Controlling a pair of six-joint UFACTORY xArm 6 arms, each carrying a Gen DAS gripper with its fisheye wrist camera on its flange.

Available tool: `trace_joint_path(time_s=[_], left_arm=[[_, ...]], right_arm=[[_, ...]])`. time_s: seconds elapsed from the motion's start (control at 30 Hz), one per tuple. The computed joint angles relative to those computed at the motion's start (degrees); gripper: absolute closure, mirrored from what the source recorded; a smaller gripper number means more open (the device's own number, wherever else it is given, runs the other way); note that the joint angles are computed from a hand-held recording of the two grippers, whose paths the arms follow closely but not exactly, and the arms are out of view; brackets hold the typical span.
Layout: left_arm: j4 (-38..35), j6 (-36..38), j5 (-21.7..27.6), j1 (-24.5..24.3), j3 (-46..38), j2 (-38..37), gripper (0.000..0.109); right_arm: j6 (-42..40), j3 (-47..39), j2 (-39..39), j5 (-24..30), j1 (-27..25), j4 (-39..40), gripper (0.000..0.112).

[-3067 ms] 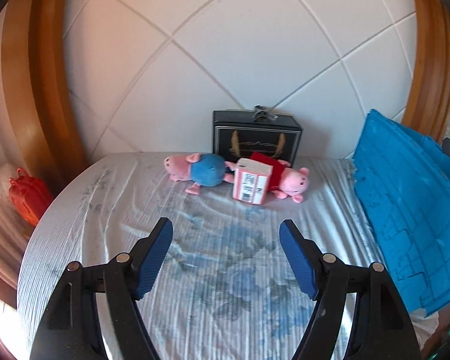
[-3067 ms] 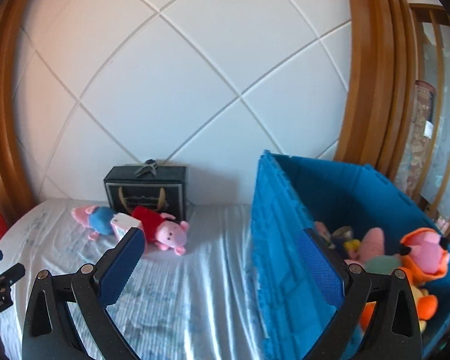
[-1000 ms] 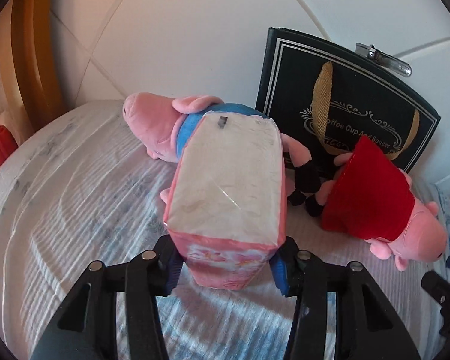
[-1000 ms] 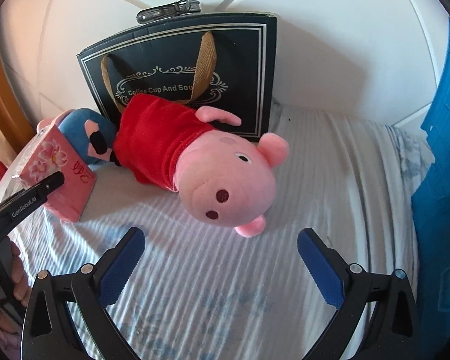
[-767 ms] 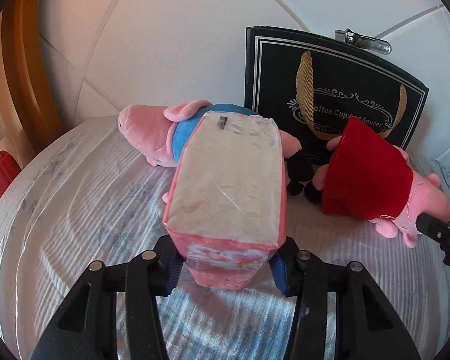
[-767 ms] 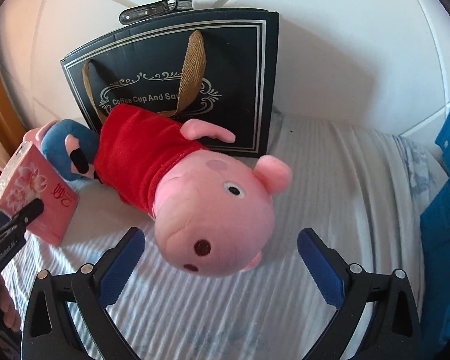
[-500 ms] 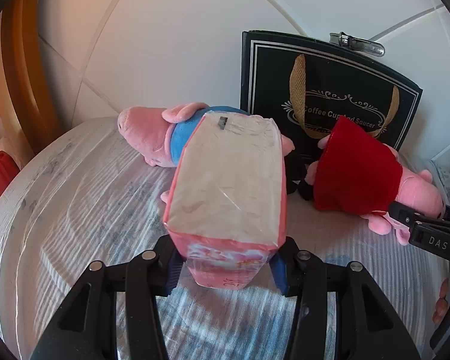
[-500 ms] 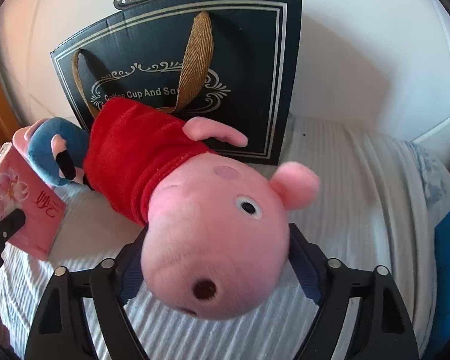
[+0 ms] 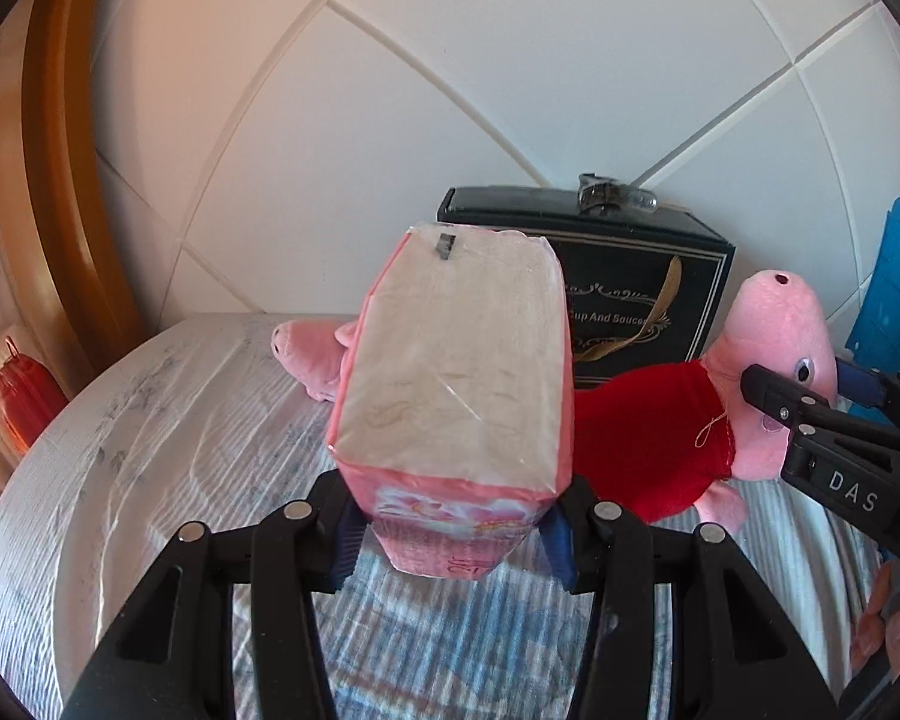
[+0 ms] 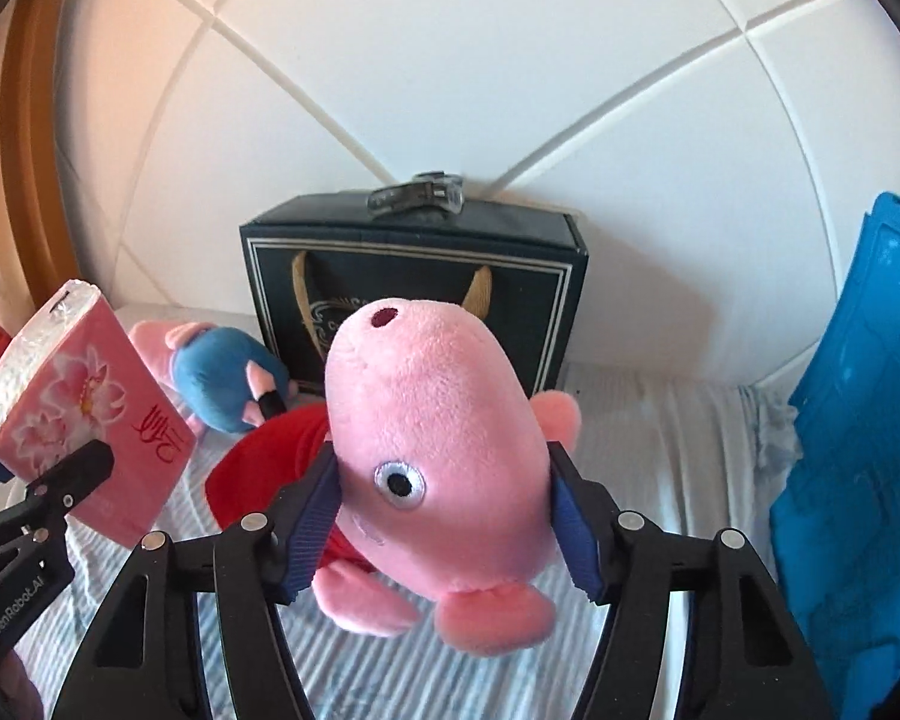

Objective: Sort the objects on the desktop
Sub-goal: 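Lift the box and red-shirted pig and carry both over the bin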

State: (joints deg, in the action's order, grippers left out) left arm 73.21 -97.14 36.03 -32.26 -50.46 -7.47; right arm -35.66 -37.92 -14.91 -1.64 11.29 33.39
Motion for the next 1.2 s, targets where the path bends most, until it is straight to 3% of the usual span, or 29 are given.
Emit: trace_joint_path(time_s=[0.1, 0.17, 0.23, 0.27, 0.33, 0.37, 0.43, 0.5, 0.63, 0.7, 0.77, 0.87, 1.03, 1.2], left_arm=[[-0.67, 0.87, 2.41, -1.99, 1.55, -4.36, 0.061], [-2.13, 1.84, 3.56, -3.13, 2.7, -7.26, 0.061], [-4.9, 4.11, 4.83, -4.37, 3.71, -9.62, 0.061], [-6.54, 5.47, 5.48, -5.02, 4.42, -10.75, 0.061], [-10.5, 8.44, 6.06, -5.97, 6.32, -12.73, 0.061], [-12.18, 9.44, 6.01, -6.21, 7.42, -13.5, 0.061], [-14.63, 10.67, 4.94, -6.19, 10.0, -14.89, 0.061], [-16.13, 10.98, 3.85, -6.23, 12.4, -15.52, 0.061], [-17.41, 10.32, 1.25, -5.37, 15.03, -14.18, 0.061], [-17.7, 10.14, 0.02, -4.73, 15.52, -13.02, 0.061], [-17.52, 9.93, -0.35, -4.16, 15.94, -12.0, 0.061], [-18.43, 10.19, -1.51, -2.53, 17.3, -11.82, 0.061], [-19.8, 10.95, 0.13, -2.12, 23.33, -15.87, 0.061], [-19.95, 10.8, 0.44, -2.21, 28.62, -21.54, 0.061]], right_arm=[[14.05, 3.41, -6.72, 1.35, -1.08, -15.02, 0.054], [18.84, 3.93, -10.53, 4.09, -1.45, -20.4, 0.06], [19.65, 3.64, -13.2, 8.8, -1.2, -19.59, 0.068], [18.63, 3.4, -14.81, 13.36, -1.27, -17.24, 0.083], [18.27, 4.27, -17.47, 19.95, -1.99, -13.3, 0.088], [20.79, 5.66, -18.86, 21.54, -2.66, -14.75, 0.082], [26.39, 8.93, -21.94, 23.27, -4.26, -20.07, 0.062], [24.61, 11.02, -24.51, 26.49, -6.55, -17.55, 0.033], [16.49, 13.37, -25.82, 28.68, -8.14, -7.18, 0.027], [12.78, 15.09, -26.63, 28.72, -7.13, -2.94, 0.018], [10.19, 15.68, -26.18, 28.71, -4.82, -0.91, 0.017], [13.62, 16.76, -25.84, 26.76, -0.07, -6.24, 0.017], [14.18, 17.58, -24.98, 29.72, 3.38, -4.58, 0.017], [24.07, 17.36, -24.5, 32.0, 4.63, -12.02, 0.017]])
